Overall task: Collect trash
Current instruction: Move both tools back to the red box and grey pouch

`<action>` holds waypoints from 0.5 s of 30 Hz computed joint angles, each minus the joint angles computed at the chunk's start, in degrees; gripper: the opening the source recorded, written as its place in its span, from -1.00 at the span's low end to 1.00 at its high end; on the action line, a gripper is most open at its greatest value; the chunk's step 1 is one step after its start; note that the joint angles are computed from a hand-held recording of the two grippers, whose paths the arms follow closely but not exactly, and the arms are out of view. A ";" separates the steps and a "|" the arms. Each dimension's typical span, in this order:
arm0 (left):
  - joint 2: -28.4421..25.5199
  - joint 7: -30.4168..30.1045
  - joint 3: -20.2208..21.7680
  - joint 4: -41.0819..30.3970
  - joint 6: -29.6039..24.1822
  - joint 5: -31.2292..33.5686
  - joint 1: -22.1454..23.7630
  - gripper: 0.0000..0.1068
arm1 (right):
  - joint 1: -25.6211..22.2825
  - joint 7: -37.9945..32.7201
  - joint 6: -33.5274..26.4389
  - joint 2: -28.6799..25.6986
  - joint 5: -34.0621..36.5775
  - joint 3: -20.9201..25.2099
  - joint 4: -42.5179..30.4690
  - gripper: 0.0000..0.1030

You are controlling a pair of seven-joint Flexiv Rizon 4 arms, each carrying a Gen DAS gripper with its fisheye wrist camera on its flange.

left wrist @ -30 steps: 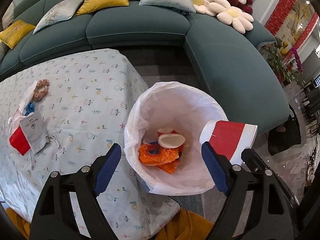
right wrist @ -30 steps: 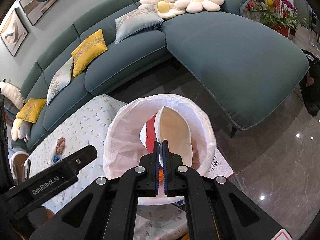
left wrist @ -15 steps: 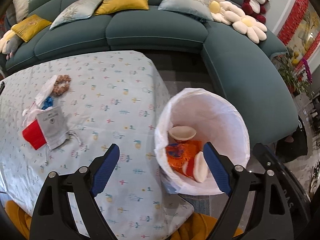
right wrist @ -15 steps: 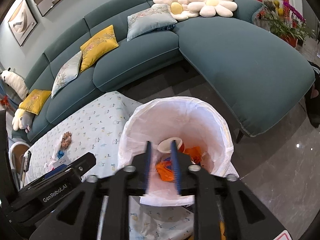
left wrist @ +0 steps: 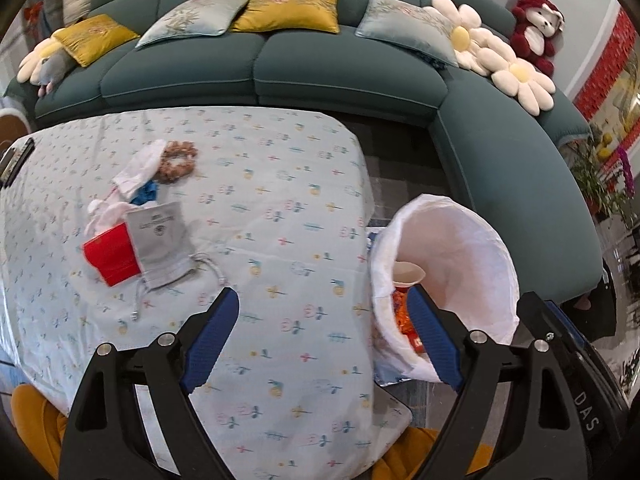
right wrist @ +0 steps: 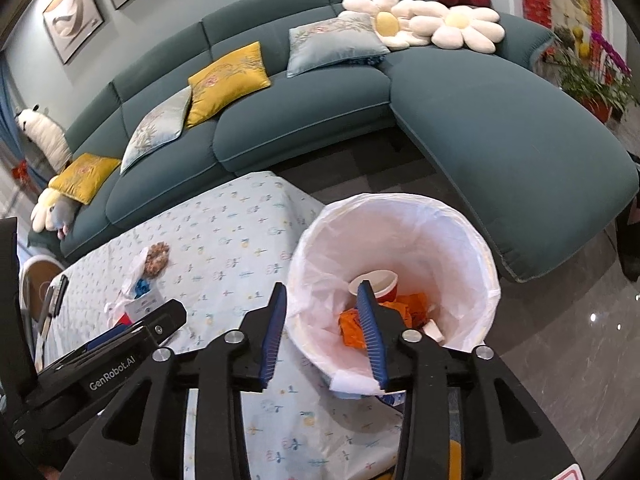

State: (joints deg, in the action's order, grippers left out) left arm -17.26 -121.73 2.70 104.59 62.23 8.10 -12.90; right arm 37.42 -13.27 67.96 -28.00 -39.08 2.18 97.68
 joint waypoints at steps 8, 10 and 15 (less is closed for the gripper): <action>3.83 -0.79 1.57 5.65 1.95 0.36 2.67 0.54 | 2.17 -2.71 -3.14 -1.56 0.00 1.36 -3.81 -0.05; 4.78 -1.18 1.87 7.07 2.36 0.47 3.48 0.55 | 2.70 -3.79 -4.03 -2.26 0.56 1.79 -5.06 -0.02; 6.97 -1.40 2.67 10.49 3.19 0.60 6.11 0.59 | 4.69 -6.84 -6.68 -4.60 1.78 2.59 -9.09 0.05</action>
